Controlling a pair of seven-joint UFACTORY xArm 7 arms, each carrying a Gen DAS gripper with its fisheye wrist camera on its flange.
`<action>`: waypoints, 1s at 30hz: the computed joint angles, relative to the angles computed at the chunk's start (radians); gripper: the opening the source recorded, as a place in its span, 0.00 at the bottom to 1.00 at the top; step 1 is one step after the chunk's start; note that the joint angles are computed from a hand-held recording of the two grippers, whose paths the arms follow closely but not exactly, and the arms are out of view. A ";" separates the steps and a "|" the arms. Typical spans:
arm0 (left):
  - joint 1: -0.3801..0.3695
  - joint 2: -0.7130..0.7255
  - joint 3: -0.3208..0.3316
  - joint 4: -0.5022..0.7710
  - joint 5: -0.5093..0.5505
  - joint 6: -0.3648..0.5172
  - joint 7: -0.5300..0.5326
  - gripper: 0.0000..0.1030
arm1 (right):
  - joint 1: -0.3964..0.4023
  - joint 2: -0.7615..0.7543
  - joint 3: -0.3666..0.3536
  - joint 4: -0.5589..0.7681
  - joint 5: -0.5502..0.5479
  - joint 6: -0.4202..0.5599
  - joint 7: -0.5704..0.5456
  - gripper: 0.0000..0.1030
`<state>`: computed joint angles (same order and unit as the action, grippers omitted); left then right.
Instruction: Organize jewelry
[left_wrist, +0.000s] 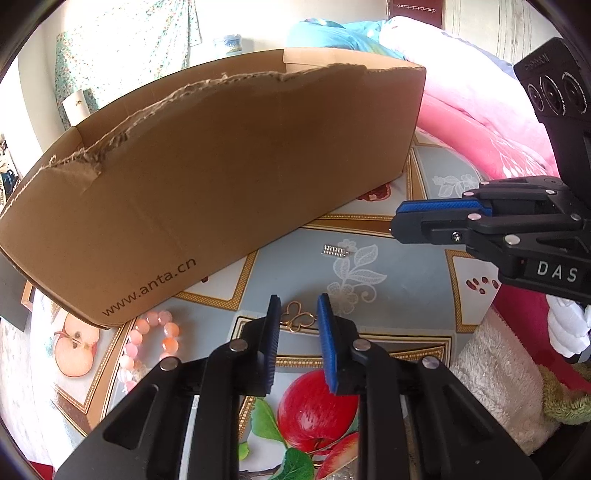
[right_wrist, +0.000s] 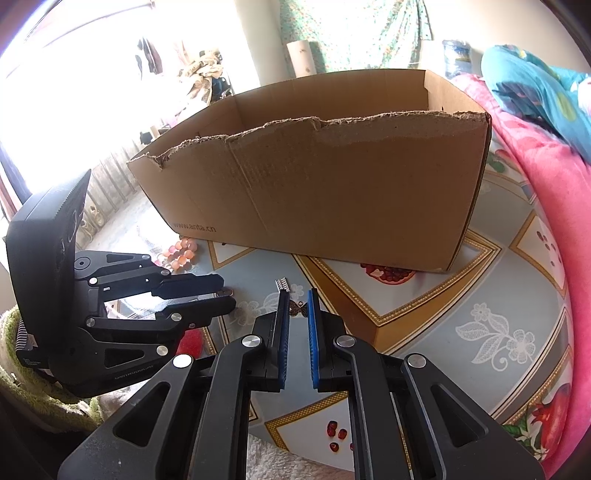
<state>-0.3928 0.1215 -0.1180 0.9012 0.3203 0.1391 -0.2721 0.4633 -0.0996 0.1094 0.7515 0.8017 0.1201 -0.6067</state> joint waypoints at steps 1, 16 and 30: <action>0.000 0.001 0.001 0.000 0.000 -0.003 -0.001 0.19 | -0.001 0.000 0.001 0.000 -0.002 0.000 0.002 0.08; 0.031 -0.047 -0.008 -0.068 -0.109 -0.044 0.051 0.01 | -0.012 0.005 0.012 0.002 -0.123 0.001 0.108 0.08; 0.062 -0.069 -0.091 -0.082 -0.368 -0.011 0.265 0.02 | -0.003 0.003 0.008 -0.005 -0.133 -0.007 0.129 0.08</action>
